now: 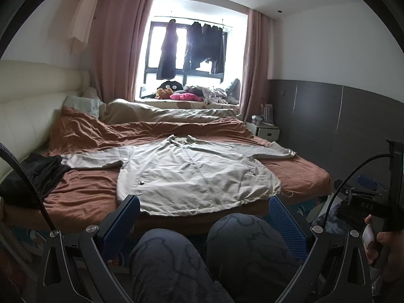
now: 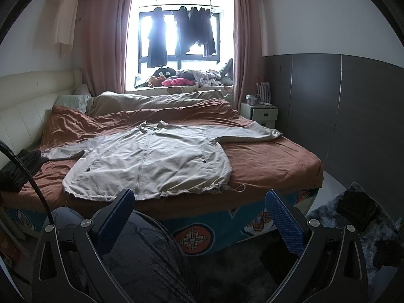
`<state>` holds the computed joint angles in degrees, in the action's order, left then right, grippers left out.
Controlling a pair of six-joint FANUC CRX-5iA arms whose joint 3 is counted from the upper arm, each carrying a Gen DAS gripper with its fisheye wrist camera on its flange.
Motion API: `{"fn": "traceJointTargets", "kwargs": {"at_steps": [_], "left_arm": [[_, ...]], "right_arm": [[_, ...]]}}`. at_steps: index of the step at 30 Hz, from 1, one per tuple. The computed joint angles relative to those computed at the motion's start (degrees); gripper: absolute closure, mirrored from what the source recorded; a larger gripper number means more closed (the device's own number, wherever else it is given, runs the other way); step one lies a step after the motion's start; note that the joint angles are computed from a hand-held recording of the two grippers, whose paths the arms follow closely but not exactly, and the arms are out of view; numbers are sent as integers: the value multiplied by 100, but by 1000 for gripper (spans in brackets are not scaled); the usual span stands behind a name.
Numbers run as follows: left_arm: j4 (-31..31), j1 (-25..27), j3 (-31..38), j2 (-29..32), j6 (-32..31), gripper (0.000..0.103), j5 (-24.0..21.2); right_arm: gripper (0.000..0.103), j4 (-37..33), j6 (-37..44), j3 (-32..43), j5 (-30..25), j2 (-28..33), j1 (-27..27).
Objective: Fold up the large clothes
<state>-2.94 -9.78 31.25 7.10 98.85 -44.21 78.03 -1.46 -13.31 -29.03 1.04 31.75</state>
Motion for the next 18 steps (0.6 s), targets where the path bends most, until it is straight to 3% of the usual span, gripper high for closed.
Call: {"fn": "traceJointTargets", "kwargs": {"at_steps": [11, 18], "left_arm": [[-92, 8, -155, -124, 87, 0, 57], [-149, 15, -349, -273, 207, 0, 155]], "right_arm": [[0, -244, 252, 95, -117, 1, 89], [0, -44, 36, -3, -46, -34, 61]]}}
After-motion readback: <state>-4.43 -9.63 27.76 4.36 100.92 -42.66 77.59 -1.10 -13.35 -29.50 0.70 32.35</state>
